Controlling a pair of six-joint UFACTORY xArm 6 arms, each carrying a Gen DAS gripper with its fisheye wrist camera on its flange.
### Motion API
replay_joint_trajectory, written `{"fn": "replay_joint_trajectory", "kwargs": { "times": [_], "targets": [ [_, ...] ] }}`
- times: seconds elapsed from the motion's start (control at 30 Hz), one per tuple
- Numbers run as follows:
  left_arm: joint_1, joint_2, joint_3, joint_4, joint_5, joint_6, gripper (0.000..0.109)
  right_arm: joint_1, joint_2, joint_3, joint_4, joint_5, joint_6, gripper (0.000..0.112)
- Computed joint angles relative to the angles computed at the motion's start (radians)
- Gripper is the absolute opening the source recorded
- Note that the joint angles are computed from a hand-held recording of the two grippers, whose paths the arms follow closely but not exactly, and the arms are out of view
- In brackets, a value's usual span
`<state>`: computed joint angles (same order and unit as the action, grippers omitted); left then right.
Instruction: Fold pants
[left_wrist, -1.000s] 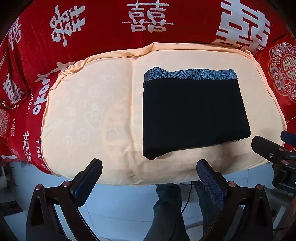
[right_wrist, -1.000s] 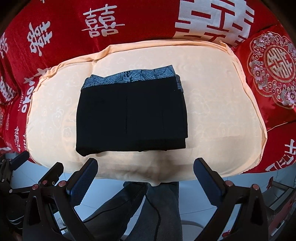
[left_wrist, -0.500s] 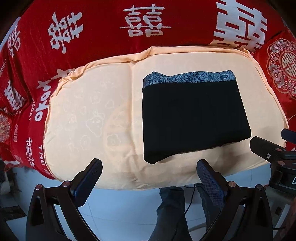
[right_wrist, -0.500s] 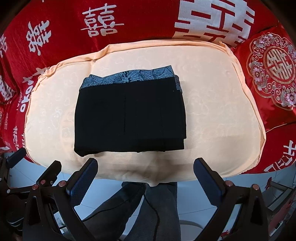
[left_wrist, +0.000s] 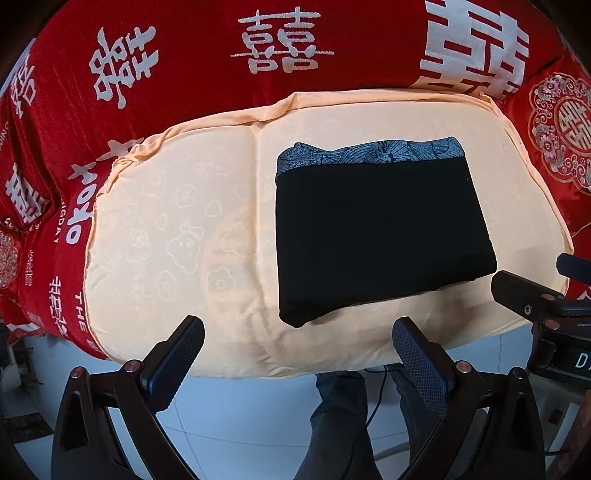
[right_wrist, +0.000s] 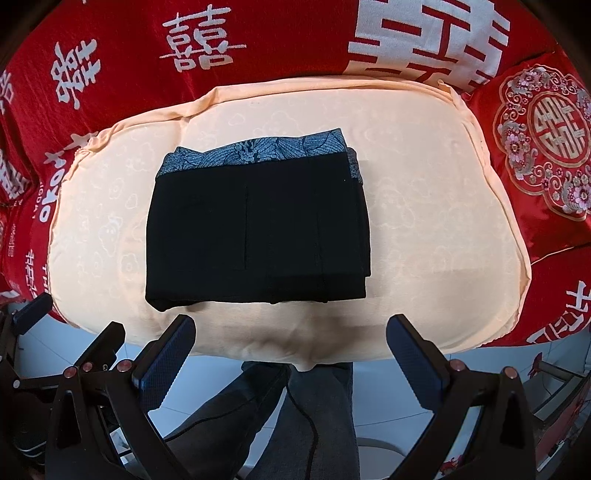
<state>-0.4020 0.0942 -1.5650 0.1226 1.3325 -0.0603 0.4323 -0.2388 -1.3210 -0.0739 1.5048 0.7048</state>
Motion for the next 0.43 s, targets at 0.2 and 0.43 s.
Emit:
{"fn": "replay_joint_trajectory", "kwargs": {
  "times": [0.2, 0.43],
  "targets": [
    [0.0, -0.002, 0.002, -0.007, -0.006, 0.002, 0.102, -0.001, -0.001, 0.003, 0.0, -0.002, -0.001, 0.103],
    [0.0, -0.004, 0.002, -0.008, -0.007, 0.007, 0.102, -0.001, -0.001, 0.004, 0.001, -0.001, 0.001, 0.103]
  ]
}}
